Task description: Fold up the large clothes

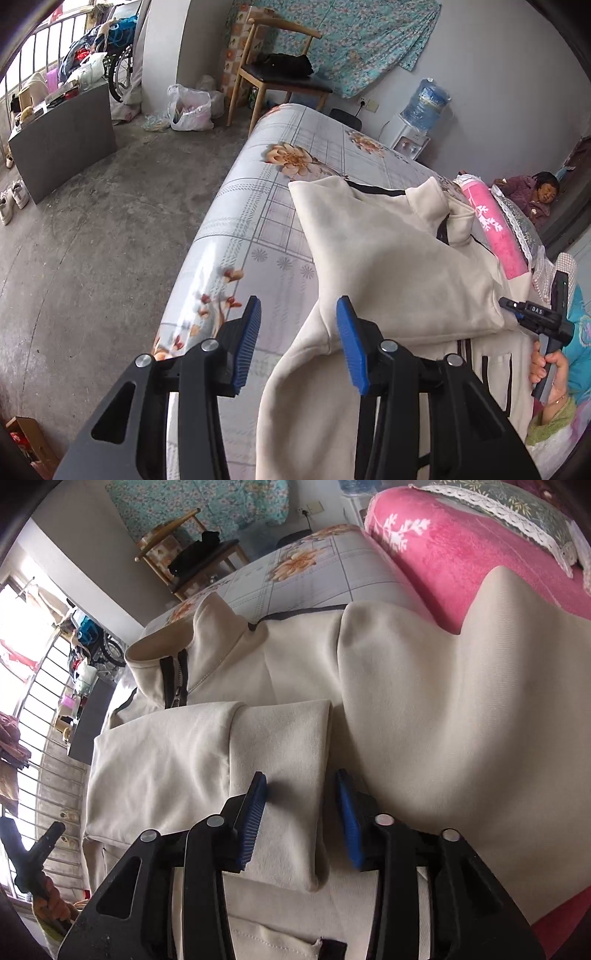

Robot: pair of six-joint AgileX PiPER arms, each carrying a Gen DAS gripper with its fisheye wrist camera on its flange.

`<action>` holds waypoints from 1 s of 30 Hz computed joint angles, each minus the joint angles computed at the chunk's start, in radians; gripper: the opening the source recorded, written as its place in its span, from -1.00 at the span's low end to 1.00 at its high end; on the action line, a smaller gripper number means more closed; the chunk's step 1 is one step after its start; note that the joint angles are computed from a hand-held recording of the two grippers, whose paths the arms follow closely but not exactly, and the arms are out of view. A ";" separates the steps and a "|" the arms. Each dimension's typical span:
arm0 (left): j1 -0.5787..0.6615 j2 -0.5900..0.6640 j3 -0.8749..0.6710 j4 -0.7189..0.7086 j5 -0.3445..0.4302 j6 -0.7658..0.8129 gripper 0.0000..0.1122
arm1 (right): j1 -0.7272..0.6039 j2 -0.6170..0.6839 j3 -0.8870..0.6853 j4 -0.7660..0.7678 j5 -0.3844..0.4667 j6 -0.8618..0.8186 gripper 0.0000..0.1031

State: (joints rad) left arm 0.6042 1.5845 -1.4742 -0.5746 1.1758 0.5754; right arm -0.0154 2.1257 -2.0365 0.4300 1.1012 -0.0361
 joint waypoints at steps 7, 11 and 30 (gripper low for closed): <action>-0.155 0.083 -0.078 0.054 -0.111 -0.110 -0.26 | 0.054 -0.073 0.068 -0.084 -0.141 0.011 -0.94; -0.247 0.154 -0.150 0.087 -0.114 -0.139 -0.26 | 0.074 0.002 -0.002 -0.203 -0.086 0.078 -0.76; -0.381 0.076 -0.065 0.362 -0.251 -0.254 -0.13 | 0.227 -0.166 0.263 -0.429 -0.185 0.043 -0.07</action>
State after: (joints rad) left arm 0.2229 1.6608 -1.5393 -0.2130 0.9245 0.3211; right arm 0.2112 1.9597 -1.7734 0.0014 0.9163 0.0068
